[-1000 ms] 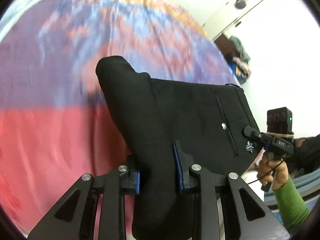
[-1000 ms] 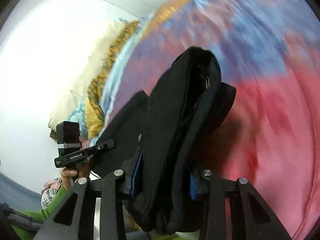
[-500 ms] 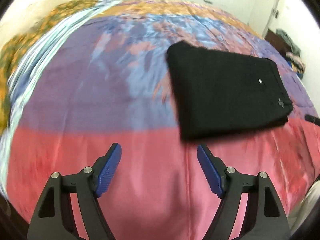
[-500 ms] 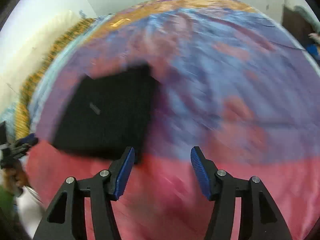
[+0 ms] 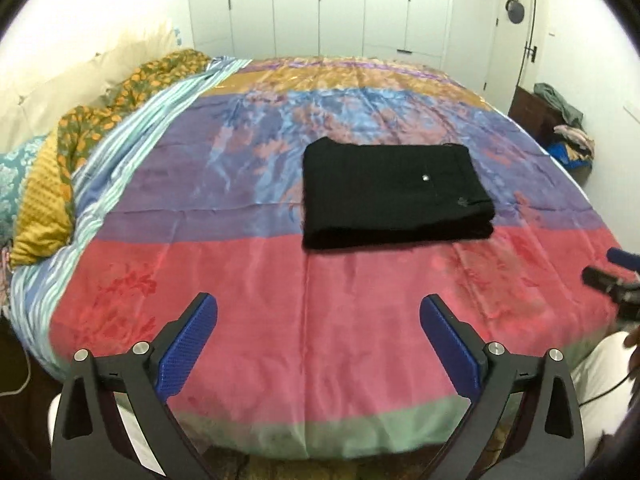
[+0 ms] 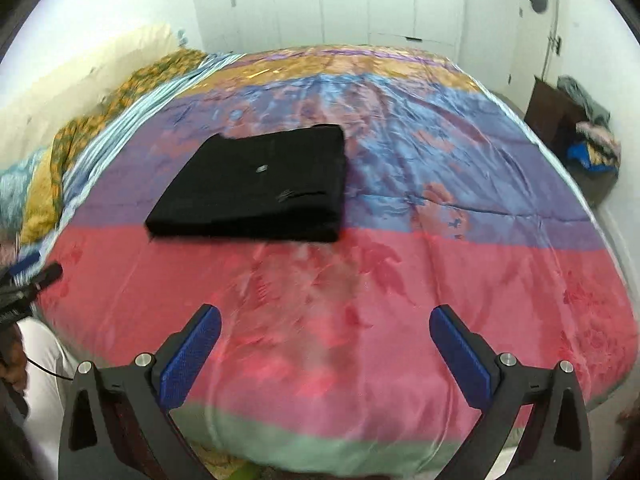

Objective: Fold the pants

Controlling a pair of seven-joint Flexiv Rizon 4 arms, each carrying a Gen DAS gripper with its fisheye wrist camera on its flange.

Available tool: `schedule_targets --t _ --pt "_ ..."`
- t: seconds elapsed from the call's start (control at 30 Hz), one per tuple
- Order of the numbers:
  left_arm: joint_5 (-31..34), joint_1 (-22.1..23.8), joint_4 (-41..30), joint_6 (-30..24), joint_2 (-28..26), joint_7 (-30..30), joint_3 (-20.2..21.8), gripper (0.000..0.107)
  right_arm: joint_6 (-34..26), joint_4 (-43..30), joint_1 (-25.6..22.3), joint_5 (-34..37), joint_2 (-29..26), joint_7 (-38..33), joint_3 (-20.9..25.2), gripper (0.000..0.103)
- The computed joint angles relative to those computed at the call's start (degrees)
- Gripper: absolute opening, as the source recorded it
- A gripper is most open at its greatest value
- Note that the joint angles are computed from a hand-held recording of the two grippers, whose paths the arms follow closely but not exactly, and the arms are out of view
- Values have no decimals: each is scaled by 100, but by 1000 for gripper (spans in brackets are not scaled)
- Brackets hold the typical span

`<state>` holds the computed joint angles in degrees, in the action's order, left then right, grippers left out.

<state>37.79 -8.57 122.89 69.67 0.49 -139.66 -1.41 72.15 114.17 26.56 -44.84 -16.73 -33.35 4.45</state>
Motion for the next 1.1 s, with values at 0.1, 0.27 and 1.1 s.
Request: schedule_targets --t 0.1,0.27,1.1 --pt "-227 -26 -4 -261 101 167 -55 102 -69 41 136 -183 116 233 23 103" --pt "-299 -71 1 -757 384 181 -206 102 -273 155 184 -549 466 695 104 103" --pt "10 9 38 -1598 1137 122 -640 102 -645 440 28 -957 1013 774 534 103"
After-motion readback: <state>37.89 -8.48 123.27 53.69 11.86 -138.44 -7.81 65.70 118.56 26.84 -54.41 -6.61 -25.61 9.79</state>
